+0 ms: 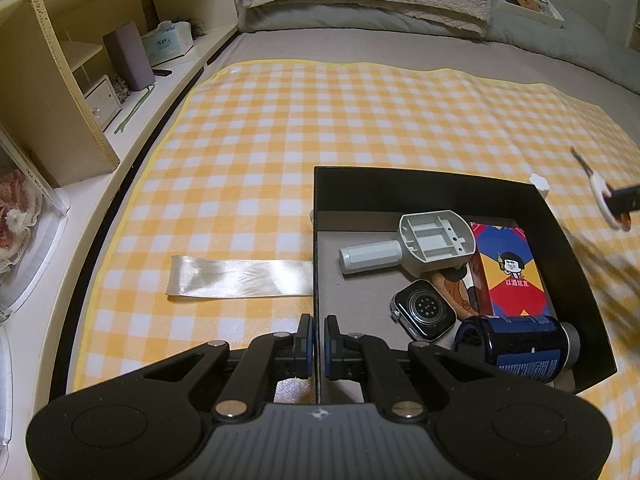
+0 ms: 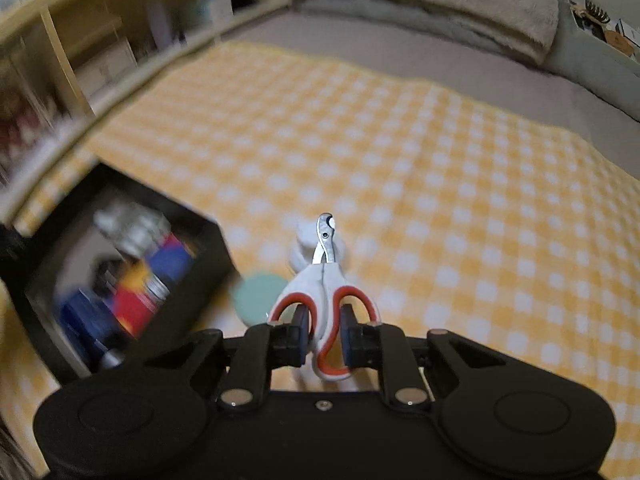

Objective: Organize rigid objects
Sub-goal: 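Carry the scissors into the black box beside the watch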

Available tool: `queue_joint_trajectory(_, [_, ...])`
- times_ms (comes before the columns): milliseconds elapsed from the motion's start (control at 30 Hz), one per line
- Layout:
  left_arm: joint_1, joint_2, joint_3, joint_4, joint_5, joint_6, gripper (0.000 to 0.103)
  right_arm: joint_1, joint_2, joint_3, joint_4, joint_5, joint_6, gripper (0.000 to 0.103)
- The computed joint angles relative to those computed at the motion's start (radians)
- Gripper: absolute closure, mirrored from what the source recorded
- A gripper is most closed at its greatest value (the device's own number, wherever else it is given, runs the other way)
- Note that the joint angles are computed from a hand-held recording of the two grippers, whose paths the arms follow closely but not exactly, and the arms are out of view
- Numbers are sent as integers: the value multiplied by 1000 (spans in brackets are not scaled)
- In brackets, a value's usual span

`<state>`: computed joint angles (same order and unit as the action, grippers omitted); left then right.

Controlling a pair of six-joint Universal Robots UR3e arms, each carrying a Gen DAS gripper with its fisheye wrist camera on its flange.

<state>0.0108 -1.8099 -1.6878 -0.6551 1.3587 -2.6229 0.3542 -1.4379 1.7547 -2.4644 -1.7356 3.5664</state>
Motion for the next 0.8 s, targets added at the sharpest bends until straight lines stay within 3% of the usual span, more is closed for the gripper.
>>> queue_joint_trajectory(367, [14,2,3,-13,-19,8,98,58,182,-211,-130,235,142,86])
queue_joint_trajectory(567, [16,2,7,-20,-25,7,98,124,383,-436,-124,289,226,86])
queue_joint_trajectory(800, [29,3,11,-35,-47,7,98,180,573,-705,-25,314,239,86])
